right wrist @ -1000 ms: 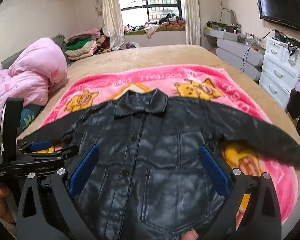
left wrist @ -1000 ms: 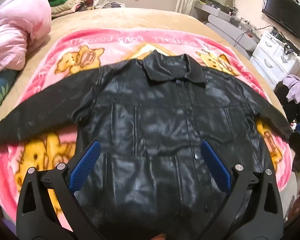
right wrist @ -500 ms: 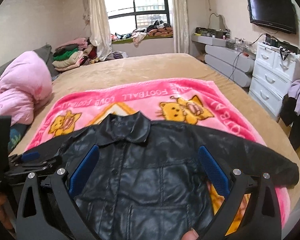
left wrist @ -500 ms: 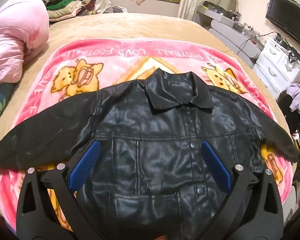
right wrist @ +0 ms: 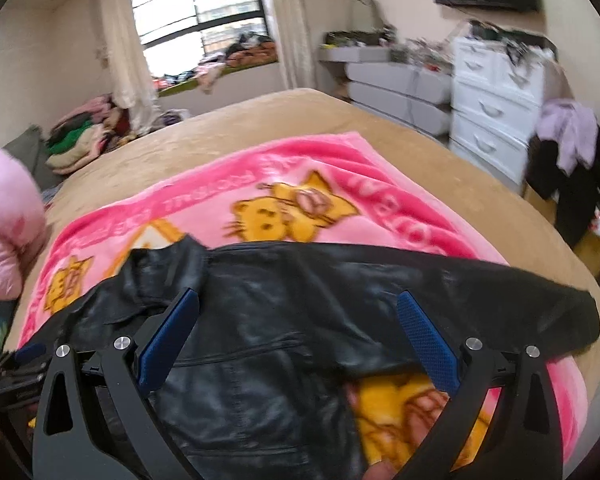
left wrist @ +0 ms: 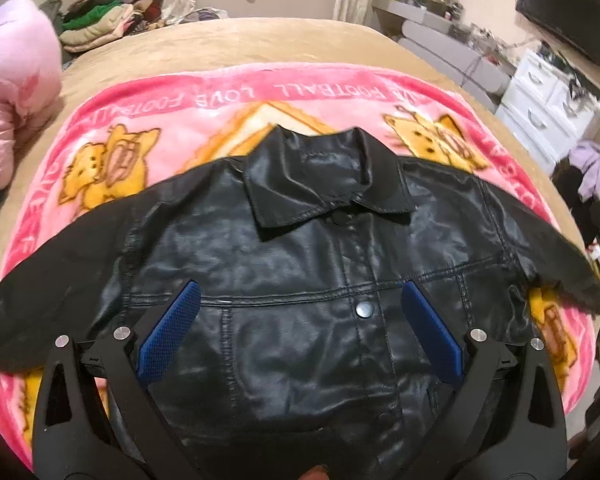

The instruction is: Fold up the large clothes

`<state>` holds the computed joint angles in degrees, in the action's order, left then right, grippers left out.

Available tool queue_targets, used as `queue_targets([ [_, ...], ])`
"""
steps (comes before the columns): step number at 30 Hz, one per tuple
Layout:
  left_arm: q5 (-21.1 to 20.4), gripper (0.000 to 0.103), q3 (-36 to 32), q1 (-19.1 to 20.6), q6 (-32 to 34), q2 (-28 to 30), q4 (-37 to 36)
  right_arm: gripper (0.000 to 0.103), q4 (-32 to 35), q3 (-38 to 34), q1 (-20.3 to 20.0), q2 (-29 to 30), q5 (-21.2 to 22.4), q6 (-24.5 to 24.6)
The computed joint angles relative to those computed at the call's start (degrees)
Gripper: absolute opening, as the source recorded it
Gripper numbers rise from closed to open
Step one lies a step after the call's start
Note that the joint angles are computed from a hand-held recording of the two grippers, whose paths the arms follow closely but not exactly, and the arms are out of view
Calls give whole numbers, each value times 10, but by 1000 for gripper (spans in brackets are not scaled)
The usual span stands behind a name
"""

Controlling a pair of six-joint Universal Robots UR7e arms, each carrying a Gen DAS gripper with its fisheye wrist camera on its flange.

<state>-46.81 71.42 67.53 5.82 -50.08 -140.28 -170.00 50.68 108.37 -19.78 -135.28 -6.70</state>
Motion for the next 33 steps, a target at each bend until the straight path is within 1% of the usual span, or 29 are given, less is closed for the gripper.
queue_targets([
  [6, -21, 94, 2, -1, 6, 20, 16, 99, -8, 33, -22, -24, -21, 36],
  [9, -21, 94, -1, -4, 2, 29, 20, 99, -17, 41, -29, -29, -32, 41],
  [11, -15, 94, -7, -9, 2, 39, 20, 99, -24, 52, -34, -36, -32, 45],
  [14, -8, 94, -19, -15, 0, 54, 22, 99, -21, 66, -43, -46, -32, 64],
  [18, -15, 94, -41, -23, 0, 76, 27, 99, -35, 91, -52, -63, -22, 77],
  [21, -23, 94, -60, -25, -14, 93, 42, 99, -49, 109, -57, -74, -28, 83],
  [27, -31, 94, -94, -31, -25, 131, 63, 99, -59, 169, -75, -116, -24, 150],
  [30, -31, 94, -108, -33, -32, 147, 76, 99, -78, 196, -83, -133, -36, 176],
  [33, -40, 94, -124, -34, -38, 163, 91, 99, -102, 227, -94, -153, -31, 199],
])
